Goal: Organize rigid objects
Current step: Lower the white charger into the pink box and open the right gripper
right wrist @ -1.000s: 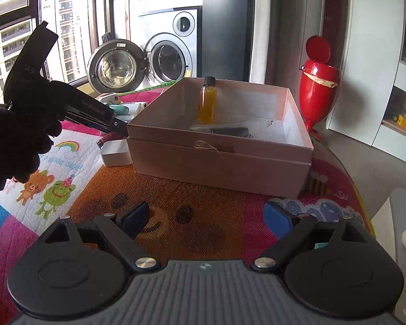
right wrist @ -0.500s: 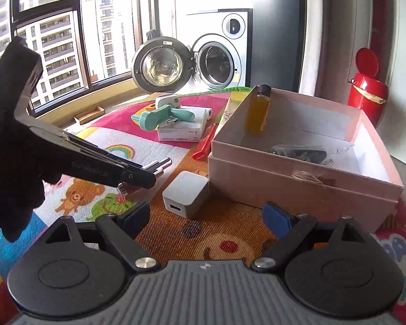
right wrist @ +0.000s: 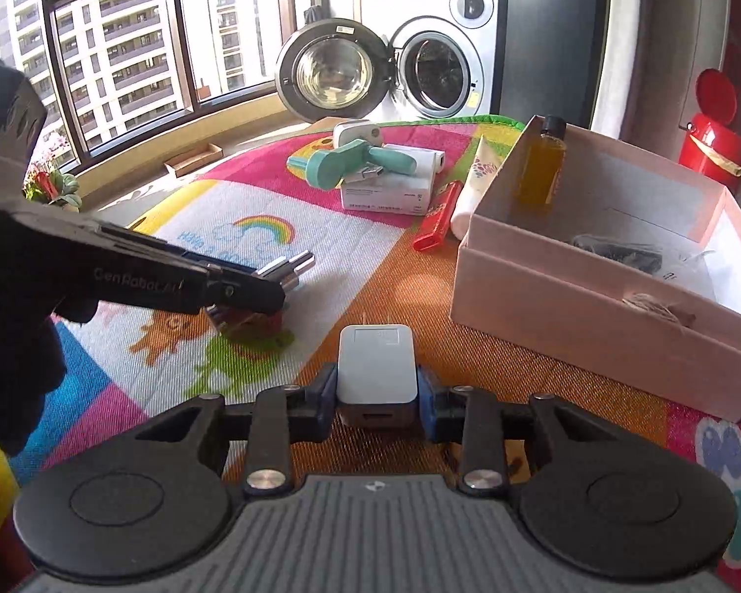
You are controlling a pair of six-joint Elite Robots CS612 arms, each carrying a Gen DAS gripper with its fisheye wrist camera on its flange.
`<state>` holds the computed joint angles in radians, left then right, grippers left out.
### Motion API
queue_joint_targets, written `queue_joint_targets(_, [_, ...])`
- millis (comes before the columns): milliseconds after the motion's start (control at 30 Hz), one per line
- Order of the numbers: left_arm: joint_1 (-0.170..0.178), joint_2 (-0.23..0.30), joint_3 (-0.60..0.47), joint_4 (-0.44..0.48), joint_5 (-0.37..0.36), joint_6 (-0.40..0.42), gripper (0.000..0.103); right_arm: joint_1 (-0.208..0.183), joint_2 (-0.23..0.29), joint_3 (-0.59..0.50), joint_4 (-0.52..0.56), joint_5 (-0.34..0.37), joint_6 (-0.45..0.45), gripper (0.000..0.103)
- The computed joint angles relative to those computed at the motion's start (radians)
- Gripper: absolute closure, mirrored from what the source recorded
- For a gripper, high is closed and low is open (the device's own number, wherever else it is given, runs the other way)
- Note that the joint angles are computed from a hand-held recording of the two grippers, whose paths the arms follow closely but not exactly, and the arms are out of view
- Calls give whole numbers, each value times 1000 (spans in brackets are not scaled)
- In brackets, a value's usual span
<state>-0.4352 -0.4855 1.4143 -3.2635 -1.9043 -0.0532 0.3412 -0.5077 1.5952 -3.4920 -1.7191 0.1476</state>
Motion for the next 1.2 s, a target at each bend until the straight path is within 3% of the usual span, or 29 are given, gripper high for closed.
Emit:
queue_joint_targets(167, [-5,-4,18,-22,-2,19,79,8,-27,83,-45,-68,-51,68])
queue_joint_targets(233, [-7,-9,30,-19,-20,41,79,17,-27,95,-51,-155,-62,49])
queue_joint_targets(267, [-10,-13,37,-21,-19,52,79,25,-22,93,-56,-218,-63,35])
queue_joint_targets(367, [-14,-22,55,-22,-23,58,79,41,-2,73,-48,-389,-59,32])
queue_joint_targets(433, [-17,-25,67,-34,-19,50,79,41,2,62,-24,-444,-25,32])
queue_joint_targets(467, [-19,-25,70,-40,-15,48,79,36,-3,70,-32,-418,-2,32])
queue_joint_targets(567, [-20,-25,72,-48,-11,28,79,2,-25,110,-85,-212,85,29])
queue_joint_targets(633, [-16,-22,61,-33,-21,-5,79,-9,-26,110,-97,-140,133,28])
queue_joint_targets(800, [-19,-12,18,18,-13,-56,79,-5,-7,62,-38,-180,189,28])
queue_joint_targets(1200, [-59,1,-56,102,125,-29,78,1,15,48,-74,-209,155,21])
